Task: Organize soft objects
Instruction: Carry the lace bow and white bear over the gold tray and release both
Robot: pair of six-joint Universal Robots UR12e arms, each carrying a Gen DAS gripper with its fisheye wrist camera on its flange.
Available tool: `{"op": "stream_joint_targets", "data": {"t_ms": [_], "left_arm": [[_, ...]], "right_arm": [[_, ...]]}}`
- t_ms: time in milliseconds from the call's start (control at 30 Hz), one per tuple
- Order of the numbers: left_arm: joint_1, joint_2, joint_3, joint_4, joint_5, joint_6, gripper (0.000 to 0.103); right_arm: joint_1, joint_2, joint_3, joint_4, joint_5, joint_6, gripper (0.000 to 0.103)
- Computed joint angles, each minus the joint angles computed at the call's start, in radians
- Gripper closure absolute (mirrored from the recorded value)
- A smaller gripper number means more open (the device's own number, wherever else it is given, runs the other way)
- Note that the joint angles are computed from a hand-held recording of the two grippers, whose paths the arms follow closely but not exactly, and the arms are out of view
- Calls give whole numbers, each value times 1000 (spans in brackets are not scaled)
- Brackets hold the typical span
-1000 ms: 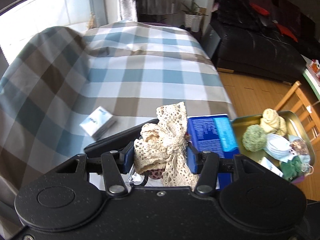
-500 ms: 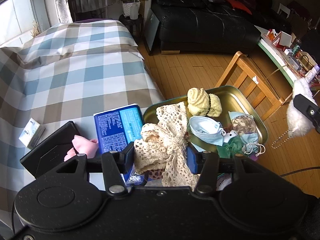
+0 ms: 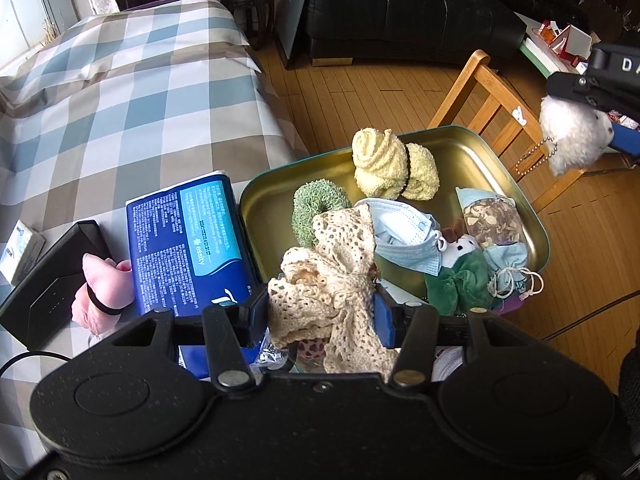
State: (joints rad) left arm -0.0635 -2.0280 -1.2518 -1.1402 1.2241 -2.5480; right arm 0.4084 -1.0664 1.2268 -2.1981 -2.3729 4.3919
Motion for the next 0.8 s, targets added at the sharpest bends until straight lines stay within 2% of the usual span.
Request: {"op": "stream_joint_targets", "data": {"t_ms": [233,533,800], "left_arm": [[-8,-13,-6,10,34,-30,53],[-23,-28,-2,22,59,-45,52],[-27,-18,-28,89,59,-32,43]], "right_arm": [[-14,-5,4,39,76,38,53],[-16,6,-18,71,89,17,53],[-25,-3,-5,49,112,31,50]]}}
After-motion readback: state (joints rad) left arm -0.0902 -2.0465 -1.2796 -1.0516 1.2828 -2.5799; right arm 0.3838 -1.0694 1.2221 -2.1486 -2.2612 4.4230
